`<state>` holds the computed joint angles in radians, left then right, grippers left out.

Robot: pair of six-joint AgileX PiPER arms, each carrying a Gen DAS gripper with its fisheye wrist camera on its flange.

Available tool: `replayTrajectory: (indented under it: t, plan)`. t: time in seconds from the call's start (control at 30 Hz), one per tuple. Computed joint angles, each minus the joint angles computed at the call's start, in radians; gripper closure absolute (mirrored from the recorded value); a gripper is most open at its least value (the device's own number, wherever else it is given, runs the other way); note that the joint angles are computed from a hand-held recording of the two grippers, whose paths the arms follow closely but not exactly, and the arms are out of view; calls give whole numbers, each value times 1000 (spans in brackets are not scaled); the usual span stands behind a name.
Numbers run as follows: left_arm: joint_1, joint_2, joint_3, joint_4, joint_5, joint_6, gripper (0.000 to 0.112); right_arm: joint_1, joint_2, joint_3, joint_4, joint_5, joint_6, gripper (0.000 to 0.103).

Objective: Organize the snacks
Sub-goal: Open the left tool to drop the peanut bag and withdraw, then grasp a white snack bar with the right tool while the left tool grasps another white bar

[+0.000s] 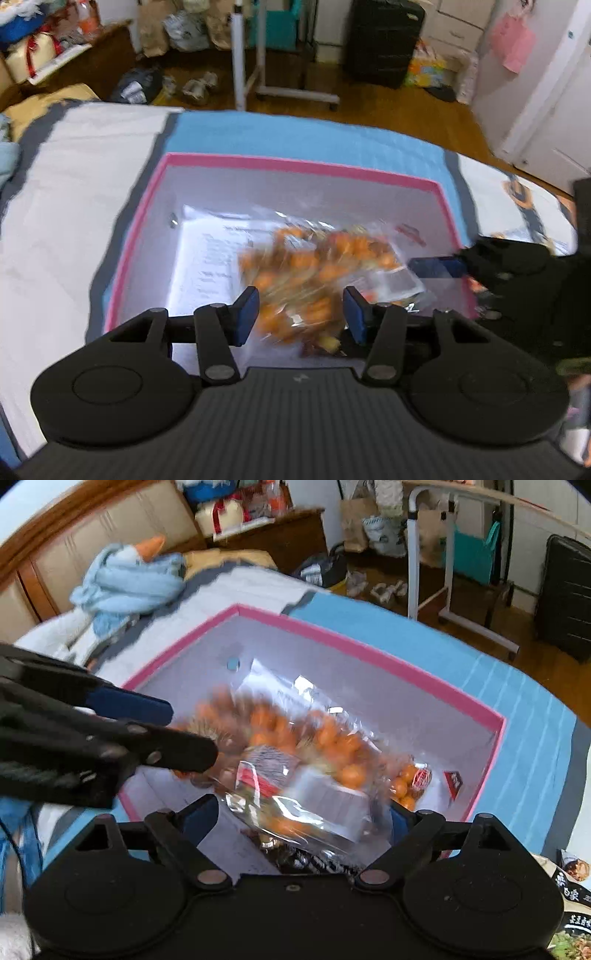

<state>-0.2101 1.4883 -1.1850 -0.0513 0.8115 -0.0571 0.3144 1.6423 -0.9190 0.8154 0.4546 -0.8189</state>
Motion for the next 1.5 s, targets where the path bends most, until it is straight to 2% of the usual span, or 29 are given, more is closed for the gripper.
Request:
replayTrajectory:
  t: [0.07, 0.13, 0.27, 0.33, 0.4, 0.47, 0.57, 0.67, 0.77, 0.93, 1.13, 1.37, 1.5]
  plan:
    - [-13, -6, 23, 51, -31, -55, 64, -16, -13, 5, 47, 21, -75, 11]
    - [-17, -34, 46, 54, -59, -79, 62, -30, -52, 20, -3, 30, -55, 11]
    - [-77, -125, 73, 70, -78, -140, 62, -169, -187, 51, 10, 163, -167, 11]
    - [-139, -171, 72, 100, -78, -182, 60, -283, -269, 56, 18, 264, -233, 11]
    - [-230, -203, 54, 169, -47, -261, 59, -419, -354, 67, 42, 371, -327, 11]
    - [-320, -221, 39, 211, -22, -310, 56, -549, -428, 84, 60, 451, -424, 11]
    - [-424, -223, 20, 203, -3, -312, 54, -769, -508, 111, 84, 558, -569, 11]
    - [-517, -185, -2, 194, -7, -292, 53, -1003, -516, 107, 100, 678, -683, 11]
    - [-582, -126, -27, 187, -13, -275, 52, -1174, -487, 102, 107, 749, -759, 11]
    - [-638, -7, -72, 156, -33, -263, 52, -1312, -420, 119, 92, 733, -832, 11]
    - [-666, 199, -258, 148, -33, -271, 52, -1359, -325, 169, 114, 596, -927, 14]
    - [-657, 513, -643, 65, 56, -218, 52, -1324, -148, 115, 161, 392, -1086, 29]
    - [-682, 733, -962, 42, 171, -132, 54, -1297, 6, -17, 100, 357, -1126, 37]
